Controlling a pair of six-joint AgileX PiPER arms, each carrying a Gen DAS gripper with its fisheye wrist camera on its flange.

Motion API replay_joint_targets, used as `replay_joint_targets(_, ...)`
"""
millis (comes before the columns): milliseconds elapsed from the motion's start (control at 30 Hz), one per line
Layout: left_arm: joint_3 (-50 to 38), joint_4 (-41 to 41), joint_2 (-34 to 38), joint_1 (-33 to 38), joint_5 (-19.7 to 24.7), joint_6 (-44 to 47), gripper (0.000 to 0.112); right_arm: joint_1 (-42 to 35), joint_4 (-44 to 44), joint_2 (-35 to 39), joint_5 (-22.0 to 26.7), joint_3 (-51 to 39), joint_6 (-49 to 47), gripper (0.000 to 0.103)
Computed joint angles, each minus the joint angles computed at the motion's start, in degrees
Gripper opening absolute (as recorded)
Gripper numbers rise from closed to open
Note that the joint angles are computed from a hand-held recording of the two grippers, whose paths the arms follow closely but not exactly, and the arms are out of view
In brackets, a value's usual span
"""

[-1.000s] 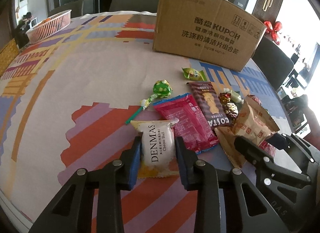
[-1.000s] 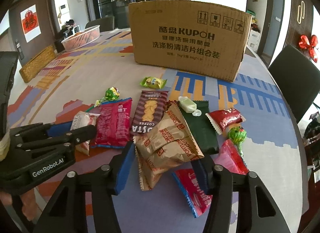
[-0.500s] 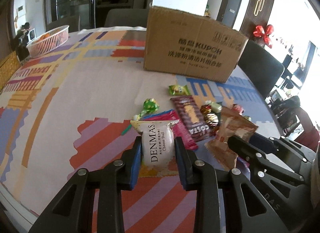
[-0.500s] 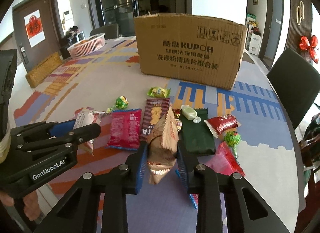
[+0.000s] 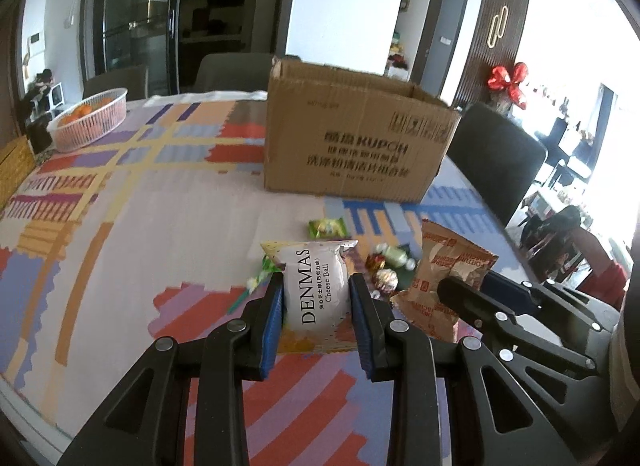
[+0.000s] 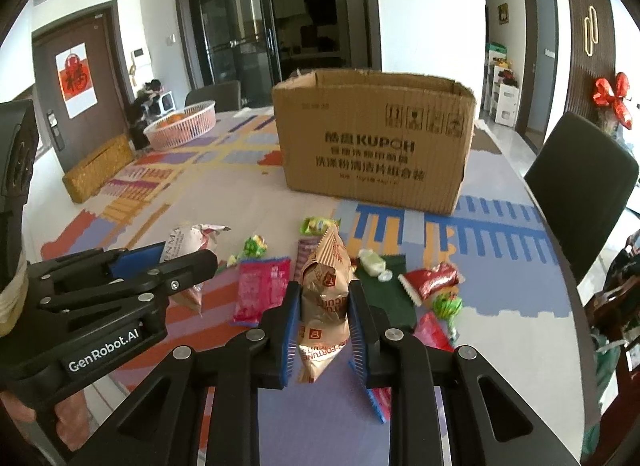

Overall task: Organize snacks
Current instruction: 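Lift both held bags and carry them over the open cardboard box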

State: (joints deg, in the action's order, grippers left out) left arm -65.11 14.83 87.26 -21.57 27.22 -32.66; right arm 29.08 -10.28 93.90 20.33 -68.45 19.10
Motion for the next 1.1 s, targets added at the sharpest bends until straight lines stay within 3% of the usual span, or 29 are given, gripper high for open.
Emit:
replay_joint_targets(167, -4.2, -3.5, 1.4, 1.3, 0.2, 4.7, 0.032, -0.9, -2.1, -0.1, -0.7, -2.0, 1.6, 0.024)
replay_joint_targets(400, -11.9, 0.3, 4.4, 1.3, 1.2, 4.9, 0.032, -2.3, -6.4, 0.9, -1.0, -7.3, 5.0, 0.024)
replay_joint_targets(700, -26.2, -2.0, 10.8, 3.0, 5.1, 10.8, 0.032, -4.0, -10.3, 4.9, 0.3, -18.2, 7.5, 0.024)
replay_joint_targets(1100, -56.1, -11.9, 27.0, 6.8, 18.7, 22.8, 0.032, -6.5, -2.6, 16.3, 8.9, -43.2, -1.7, 0.024)
